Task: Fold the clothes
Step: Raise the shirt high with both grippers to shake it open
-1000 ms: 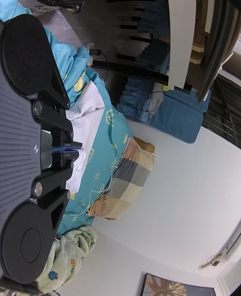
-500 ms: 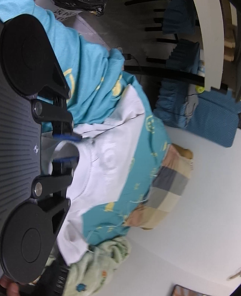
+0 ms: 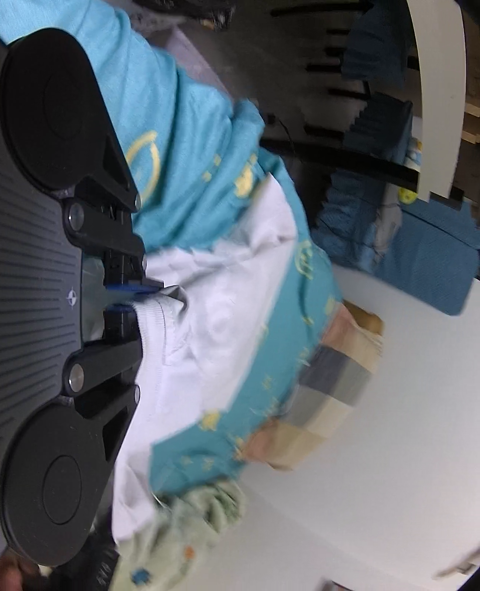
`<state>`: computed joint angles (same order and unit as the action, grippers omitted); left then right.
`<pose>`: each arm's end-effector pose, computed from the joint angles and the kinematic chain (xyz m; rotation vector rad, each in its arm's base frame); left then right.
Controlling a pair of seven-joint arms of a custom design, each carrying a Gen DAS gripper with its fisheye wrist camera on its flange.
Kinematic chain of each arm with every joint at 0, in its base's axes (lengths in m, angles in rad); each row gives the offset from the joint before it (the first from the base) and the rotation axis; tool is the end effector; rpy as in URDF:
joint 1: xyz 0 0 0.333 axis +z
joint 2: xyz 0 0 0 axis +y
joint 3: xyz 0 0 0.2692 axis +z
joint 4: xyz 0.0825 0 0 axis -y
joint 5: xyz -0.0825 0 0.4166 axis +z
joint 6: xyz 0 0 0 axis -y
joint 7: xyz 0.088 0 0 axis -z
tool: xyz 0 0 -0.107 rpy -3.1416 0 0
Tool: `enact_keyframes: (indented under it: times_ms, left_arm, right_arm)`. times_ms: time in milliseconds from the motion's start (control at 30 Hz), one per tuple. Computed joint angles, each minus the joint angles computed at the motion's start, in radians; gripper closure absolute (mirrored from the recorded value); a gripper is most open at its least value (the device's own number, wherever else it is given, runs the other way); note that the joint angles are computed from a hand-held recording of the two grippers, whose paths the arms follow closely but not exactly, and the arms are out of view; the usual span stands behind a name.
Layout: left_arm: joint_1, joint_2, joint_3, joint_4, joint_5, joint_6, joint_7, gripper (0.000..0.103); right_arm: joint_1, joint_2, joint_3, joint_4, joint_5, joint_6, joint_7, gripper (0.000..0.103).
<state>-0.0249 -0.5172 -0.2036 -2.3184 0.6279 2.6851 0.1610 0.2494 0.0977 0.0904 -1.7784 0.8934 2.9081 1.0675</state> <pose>0.4834 -0.1437 0.5797 -2.1390 0.9760 -1.0712 0.6393 0.1734 0.5451 -1.4865 1.3847 -0.3504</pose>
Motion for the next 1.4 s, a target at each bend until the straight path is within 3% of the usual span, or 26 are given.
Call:
enact_keyframes:
  times_ms: [67,167,367,500,633,800,1033,1167,1400]
  left_arm:
    - [0.052,-0.029,-0.044,0.008,0.091,0.036,-0.056,0.100]
    - [0.120,-0.073,-0.090,0.046,0.215,0.086,-0.121,0.100]
    - [0.176,-0.095,-0.081,0.233,0.288,0.110,-0.119,0.101]
    - [0.206,-0.084,-0.083,0.415,0.310,0.085,-0.045,0.101]
    - [0.187,-0.048,-0.077,0.617,0.280,0.039,0.110,0.101]
    - [0.127,0.012,-0.097,0.881,0.186,-0.073,0.343,0.100]
    - [0.099,0.126,-0.231,1.247,0.123,-0.293,0.542,0.100]
    - [0.077,0.115,-0.246,1.270,0.074,-0.360,0.534,0.100]
    - [0.035,0.071,-0.109,1.005,-0.025,-0.290,0.472,0.099]
  right_arm:
    - [0.001,-0.011,0.027,0.004,0.117,0.094,-0.141,0.094]
    - [0.005,-0.037,0.032,0.042,0.216,0.130,-0.249,0.095]
    - [0.026,-0.102,0.008,0.169,0.275,0.096,-0.329,0.095]
    - [0.051,-0.164,-0.011,0.252,0.278,0.076,-0.379,0.095]
    - [0.080,-0.230,-0.031,0.324,0.250,0.068,-0.387,0.095]
    - [0.130,-0.355,-0.072,0.336,0.235,0.079,-0.412,0.095]
    - [0.185,-0.535,-0.123,0.284,0.158,0.069,-0.365,0.095]
    - [0.154,-0.563,-0.130,0.253,0.052,-0.005,-0.238,0.095]
    - [0.130,-0.454,-0.137,0.226,-0.025,-0.055,-0.148,0.094]
